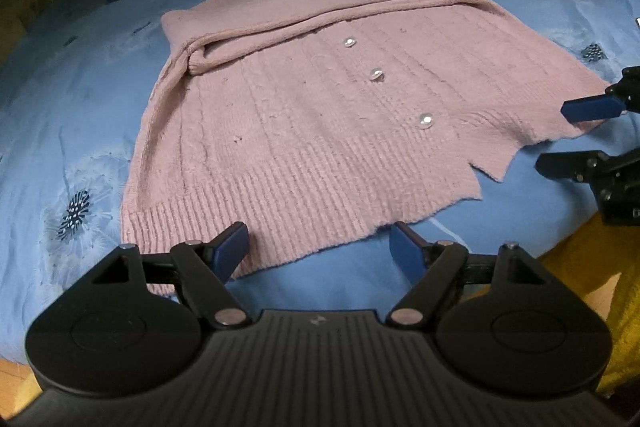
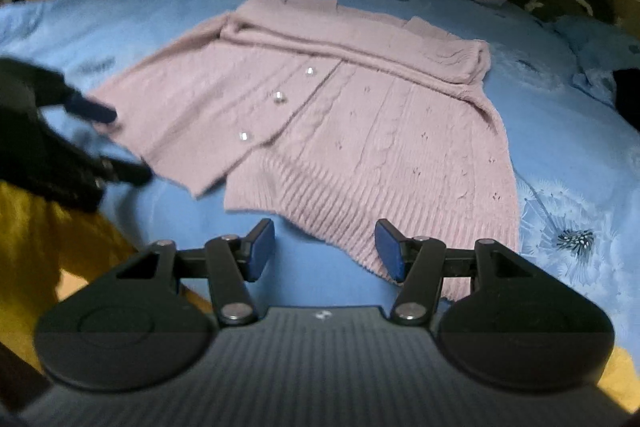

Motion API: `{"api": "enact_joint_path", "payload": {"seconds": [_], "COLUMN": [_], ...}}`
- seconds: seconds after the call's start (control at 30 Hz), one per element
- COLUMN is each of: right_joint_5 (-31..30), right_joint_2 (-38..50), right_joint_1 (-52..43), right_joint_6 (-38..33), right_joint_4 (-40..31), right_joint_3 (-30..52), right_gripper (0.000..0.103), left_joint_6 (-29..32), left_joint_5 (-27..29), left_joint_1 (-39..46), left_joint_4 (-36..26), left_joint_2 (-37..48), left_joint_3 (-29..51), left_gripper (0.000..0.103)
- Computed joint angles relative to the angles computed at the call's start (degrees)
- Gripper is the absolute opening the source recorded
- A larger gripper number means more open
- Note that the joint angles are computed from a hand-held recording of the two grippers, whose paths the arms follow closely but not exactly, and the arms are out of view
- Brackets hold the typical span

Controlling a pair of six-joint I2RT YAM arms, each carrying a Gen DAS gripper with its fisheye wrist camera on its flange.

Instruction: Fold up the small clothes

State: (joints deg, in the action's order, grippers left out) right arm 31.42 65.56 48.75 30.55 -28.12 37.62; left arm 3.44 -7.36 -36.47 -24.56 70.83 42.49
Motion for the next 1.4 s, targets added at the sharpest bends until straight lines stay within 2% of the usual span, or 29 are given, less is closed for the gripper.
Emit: {"api": "enact_joint_path", "payload": {"seconds": [0.07, 0.2, 0.4, 0.8, 0.9, 1.0, 1.07, 1.13, 1.27, 1.4], "right_joint_5": [0.2, 0.7, -0.3, 3.5, 4.4, 4.8, 5.0, 6.3, 7.8, 7.5], "right_joint_2": [1.7, 1.9, 3.2, 7.0, 7.8, 7.9, 7.8, 7.8, 7.2, 6.6], "right_joint_1": [0.0, -1.1, -4.1, -5.6, -5.9, -6.3, -6.3, -6.0, -5.7, -6.7], "right_joint_6": [-0.8, -1.4, -1.7, -2.9, -2.1, -1.7, -1.5, -1.0, 0.1, 0.2], "right_joint_4": [0.8, 2.9, 7.5, 14.9, 16.0, 17.0, 17.9, 18.2, 18.6, 19.1], "right_joint_3": [-0.1, -0.9, -2.0, -3.5, -3.7, -4.2, -4.7, -5.0, -5.6, -5.9], "right_gripper": [0.058, 0.065, 0.065, 0.065, 0.064, 0.063, 0.060, 0.053, 0.048, 0.024], "left_joint_6": [0.3, -0.6, -1.1, -2.9, -2.9, -2.6, -2.5, -2.9, -3.7, -3.9], "left_joint_5": [-0.8, -1.0, -1.3, -3.1, -3.4, -4.0, -5.0, -5.5, -5.6, -3.7], "left_joint_1": [0.0, 0.5, 1.0, 1.1, 0.8, 0.0, -0.8, -1.3, -1.2, -0.4], "left_joint_4": [1.6, 3.7, 6.8, 15.0, 16.7, 20.8, 22.2, 23.3, 24.6, 24.8], "left_joint_2": [0.9, 3.4, 7.1, 10.6, 10.3, 8.9, 8.6, 8.6, 8.8, 8.5], "left_joint_3": [-0.2, 0.5, 1.8, 0.7, -0.3, -3.0, -3.9, -4.4, -4.6, -4.3], "left_gripper": [0.085, 0.086, 0.087, 0.086, 0.084, 0.072, 0.069, 0.065, 0.057, 0.047]}}
